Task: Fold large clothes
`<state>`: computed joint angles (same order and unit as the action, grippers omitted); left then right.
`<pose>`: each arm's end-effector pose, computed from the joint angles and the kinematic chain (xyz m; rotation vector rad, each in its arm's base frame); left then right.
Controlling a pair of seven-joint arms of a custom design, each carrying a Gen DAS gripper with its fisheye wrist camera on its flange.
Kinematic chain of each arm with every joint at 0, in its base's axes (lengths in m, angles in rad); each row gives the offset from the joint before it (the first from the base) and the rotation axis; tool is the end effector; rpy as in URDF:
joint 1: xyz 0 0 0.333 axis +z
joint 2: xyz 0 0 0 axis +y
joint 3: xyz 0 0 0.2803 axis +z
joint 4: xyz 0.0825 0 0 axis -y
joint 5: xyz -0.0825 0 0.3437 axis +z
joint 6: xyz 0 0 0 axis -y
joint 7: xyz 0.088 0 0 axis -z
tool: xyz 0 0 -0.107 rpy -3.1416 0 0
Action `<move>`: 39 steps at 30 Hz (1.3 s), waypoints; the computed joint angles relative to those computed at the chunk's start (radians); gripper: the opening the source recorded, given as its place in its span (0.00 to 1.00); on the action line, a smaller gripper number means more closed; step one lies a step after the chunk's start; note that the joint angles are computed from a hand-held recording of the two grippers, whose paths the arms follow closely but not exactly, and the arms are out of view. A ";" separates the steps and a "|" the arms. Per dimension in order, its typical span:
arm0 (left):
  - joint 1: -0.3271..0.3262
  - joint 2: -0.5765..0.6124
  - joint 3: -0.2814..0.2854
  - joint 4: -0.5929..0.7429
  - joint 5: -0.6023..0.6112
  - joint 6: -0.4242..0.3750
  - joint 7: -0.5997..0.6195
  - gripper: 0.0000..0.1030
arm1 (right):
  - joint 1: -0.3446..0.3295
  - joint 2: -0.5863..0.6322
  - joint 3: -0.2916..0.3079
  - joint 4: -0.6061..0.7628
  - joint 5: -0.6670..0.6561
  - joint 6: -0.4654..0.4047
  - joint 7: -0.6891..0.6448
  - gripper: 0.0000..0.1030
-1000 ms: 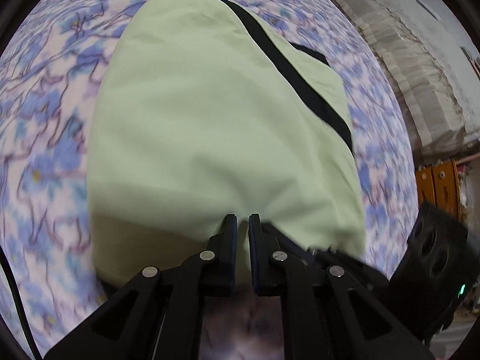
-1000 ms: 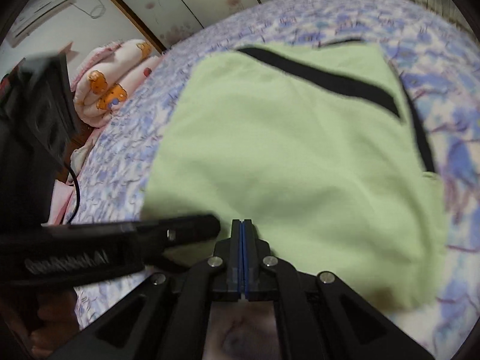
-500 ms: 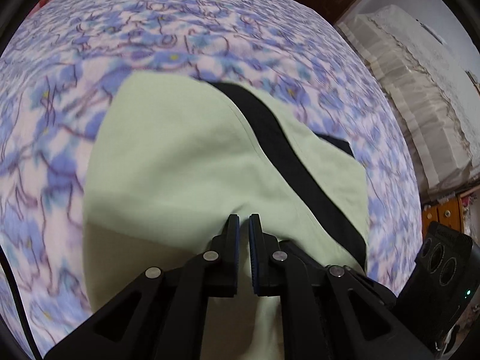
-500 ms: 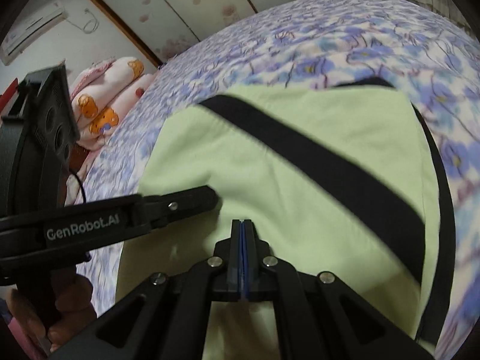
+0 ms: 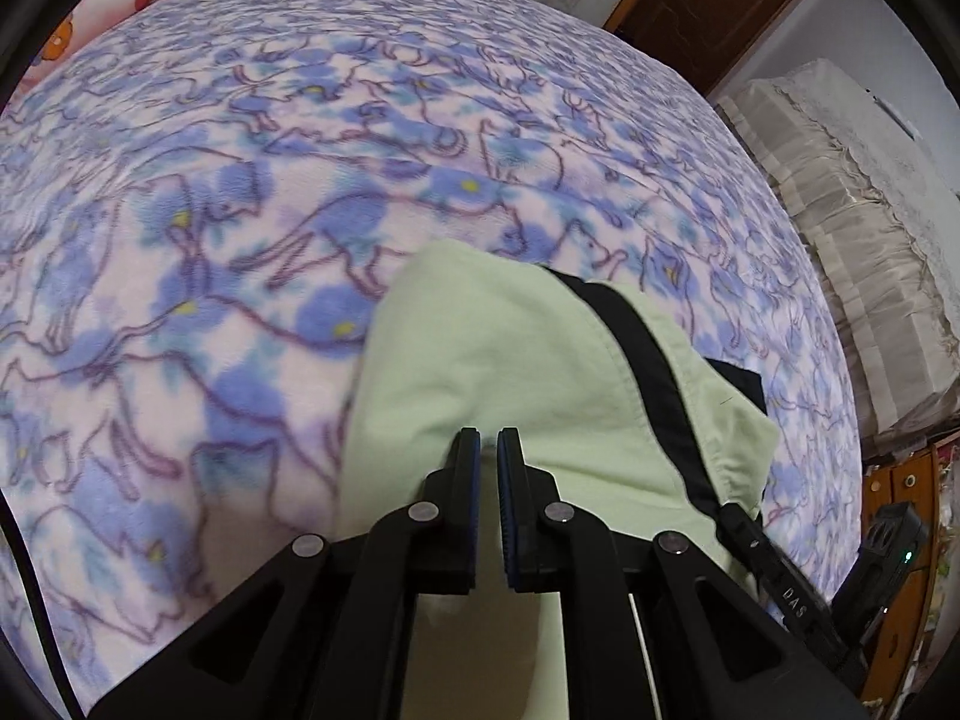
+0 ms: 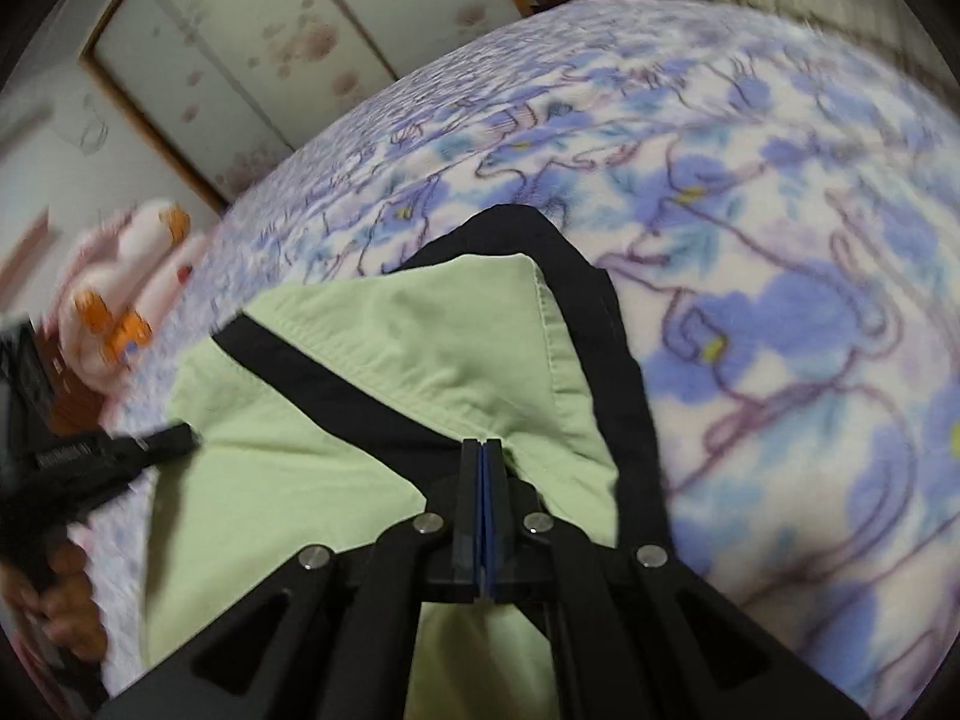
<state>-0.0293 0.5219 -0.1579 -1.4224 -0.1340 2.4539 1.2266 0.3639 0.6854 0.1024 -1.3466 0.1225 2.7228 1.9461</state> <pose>0.6817 -0.1061 0.4392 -2.3459 1.7667 -0.8057 0.6554 0.3018 0.3935 -1.6835 1.7689 -0.1465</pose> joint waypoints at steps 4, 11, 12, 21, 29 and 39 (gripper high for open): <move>0.002 -0.060 0.014 -0.081 0.010 0.022 -0.027 0.06 | 0.011 0.024 -0.019 0.075 -0.036 -0.087 -0.018 0.00; -0.012 -0.203 0.040 -0.243 0.085 -0.001 -0.112 0.17 | 0.034 -0.196 -0.090 -0.201 -0.160 -0.042 0.063 0.00; 0.005 -0.238 0.022 -0.292 0.040 0.018 -0.085 0.17 | 0.008 -0.244 -0.060 -0.264 -0.131 -0.005 0.038 0.00; -0.006 -0.497 -0.023 -0.572 -0.310 -0.007 0.227 0.18 | -0.078 -0.404 0.188 -0.456 0.299 0.045 -0.388 0.00; -0.068 -0.544 -0.008 -0.686 -0.251 0.004 0.230 0.18 | 0.112 -0.358 0.071 -0.466 0.171 0.073 -0.157 0.00; -0.074 -0.663 0.011 -0.844 -0.265 0.113 0.192 0.15 | 0.160 -0.554 -0.105 -0.793 -0.235 0.195 0.379 0.00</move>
